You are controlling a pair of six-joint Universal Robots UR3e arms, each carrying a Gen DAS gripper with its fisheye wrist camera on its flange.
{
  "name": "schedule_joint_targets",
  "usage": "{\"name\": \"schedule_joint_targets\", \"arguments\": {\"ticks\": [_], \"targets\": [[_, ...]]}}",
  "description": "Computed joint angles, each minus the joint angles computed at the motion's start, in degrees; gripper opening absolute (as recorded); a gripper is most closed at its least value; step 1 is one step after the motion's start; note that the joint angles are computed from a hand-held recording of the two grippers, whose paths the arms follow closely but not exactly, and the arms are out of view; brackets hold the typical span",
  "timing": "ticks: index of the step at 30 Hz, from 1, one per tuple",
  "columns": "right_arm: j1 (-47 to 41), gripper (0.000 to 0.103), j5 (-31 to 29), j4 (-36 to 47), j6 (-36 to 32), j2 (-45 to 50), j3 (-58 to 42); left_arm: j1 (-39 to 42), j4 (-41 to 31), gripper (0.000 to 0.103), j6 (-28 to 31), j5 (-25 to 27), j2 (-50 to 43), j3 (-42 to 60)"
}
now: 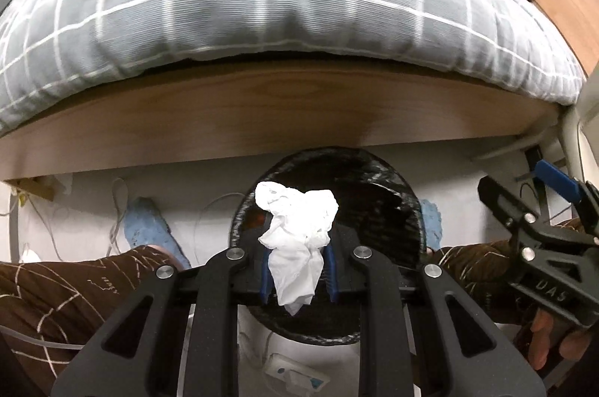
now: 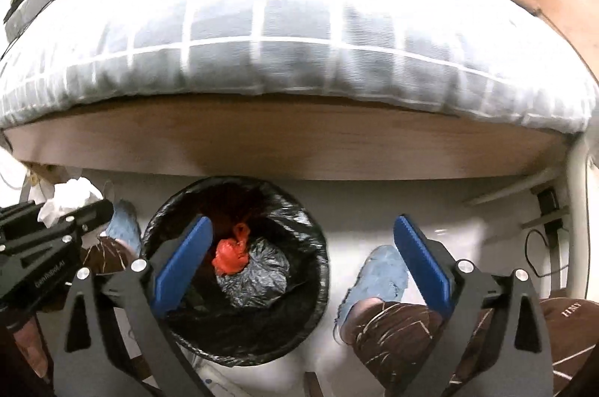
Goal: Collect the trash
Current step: 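Open the right tool over the bin while the left tool releases the tissue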
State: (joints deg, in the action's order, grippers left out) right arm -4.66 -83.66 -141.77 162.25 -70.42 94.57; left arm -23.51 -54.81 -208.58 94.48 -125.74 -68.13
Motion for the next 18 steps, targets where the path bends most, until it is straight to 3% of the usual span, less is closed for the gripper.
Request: {"name": "schedule_joint_targets", "arguments": {"ticks": [14,18], "targets": [[-5.8,0.095,-1.1,-0.8,-0.2,-1.6,0.8,-4.3,-8.9,0.021,0.9,0.6,-11.1,19.1],[-5.8,0.095,-1.1,-0.3,0.6,-1.3,0.2,-5.0,-9.8,0.029,0.7,1.7,-12.2,20.8]]}}
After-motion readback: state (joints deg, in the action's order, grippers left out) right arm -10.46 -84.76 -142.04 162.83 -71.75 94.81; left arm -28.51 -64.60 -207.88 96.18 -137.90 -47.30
